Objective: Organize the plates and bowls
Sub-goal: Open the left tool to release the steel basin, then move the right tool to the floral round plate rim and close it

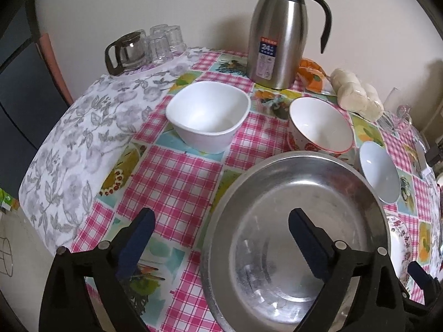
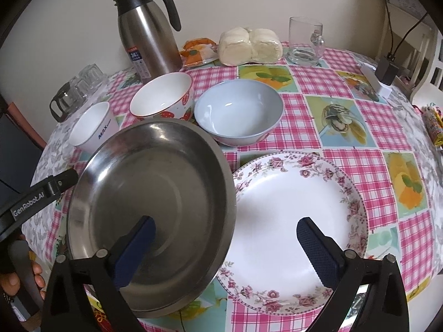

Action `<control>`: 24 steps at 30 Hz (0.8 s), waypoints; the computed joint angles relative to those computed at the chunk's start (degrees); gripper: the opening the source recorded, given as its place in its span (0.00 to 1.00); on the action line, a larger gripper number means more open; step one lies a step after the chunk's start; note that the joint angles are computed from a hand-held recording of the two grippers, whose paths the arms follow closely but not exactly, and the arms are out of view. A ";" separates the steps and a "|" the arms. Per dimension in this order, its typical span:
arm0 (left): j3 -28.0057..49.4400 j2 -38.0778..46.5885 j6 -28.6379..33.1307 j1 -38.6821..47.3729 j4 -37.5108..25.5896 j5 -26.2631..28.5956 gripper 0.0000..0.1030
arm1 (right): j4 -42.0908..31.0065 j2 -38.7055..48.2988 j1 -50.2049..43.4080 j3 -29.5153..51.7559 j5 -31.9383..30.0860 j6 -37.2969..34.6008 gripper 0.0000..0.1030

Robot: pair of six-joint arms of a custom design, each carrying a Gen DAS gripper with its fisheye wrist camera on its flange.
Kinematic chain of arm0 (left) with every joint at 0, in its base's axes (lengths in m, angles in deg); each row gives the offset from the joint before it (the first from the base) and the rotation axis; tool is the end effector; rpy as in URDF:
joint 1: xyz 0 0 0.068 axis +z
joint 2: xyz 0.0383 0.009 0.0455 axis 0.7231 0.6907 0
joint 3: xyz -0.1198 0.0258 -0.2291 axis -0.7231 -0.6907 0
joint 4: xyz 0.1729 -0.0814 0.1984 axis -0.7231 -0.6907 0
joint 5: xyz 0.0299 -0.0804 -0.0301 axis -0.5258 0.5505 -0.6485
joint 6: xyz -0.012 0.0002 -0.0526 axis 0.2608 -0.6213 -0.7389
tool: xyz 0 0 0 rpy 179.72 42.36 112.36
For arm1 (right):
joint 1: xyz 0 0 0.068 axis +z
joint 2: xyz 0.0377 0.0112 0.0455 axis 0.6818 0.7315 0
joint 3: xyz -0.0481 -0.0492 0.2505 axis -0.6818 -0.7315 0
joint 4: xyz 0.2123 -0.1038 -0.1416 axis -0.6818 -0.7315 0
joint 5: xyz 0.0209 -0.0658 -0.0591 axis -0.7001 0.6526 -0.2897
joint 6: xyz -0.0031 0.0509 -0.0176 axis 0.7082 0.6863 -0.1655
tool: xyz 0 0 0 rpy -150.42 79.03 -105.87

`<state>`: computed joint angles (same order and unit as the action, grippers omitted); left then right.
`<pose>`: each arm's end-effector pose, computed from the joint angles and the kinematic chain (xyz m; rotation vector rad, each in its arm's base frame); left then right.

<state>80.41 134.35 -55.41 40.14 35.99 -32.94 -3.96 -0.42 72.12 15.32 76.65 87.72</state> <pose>0.2333 -0.0135 0.2193 -0.8401 2.5123 0.2056 0.2828 0.1601 0.1928 -0.4793 2.6301 0.2993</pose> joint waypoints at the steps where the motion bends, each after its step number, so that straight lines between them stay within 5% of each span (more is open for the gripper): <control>1: -0.02 -0.16 0.19 -0.32 0.38 0.02 0.95 | -0.21 -0.14 -0.13 0.05 0.19 -0.05 1.00; 24: 2.62 -0.64 0.18 -19.75 12.85 -1.50 0.95 | -0.70 -5.94 -25.67 -2.53 -6.72 -2.16 1.00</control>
<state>83.03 133.71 -55.23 20.39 48.84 -34.44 -4.67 -6.36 46.45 12.79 69.93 85.55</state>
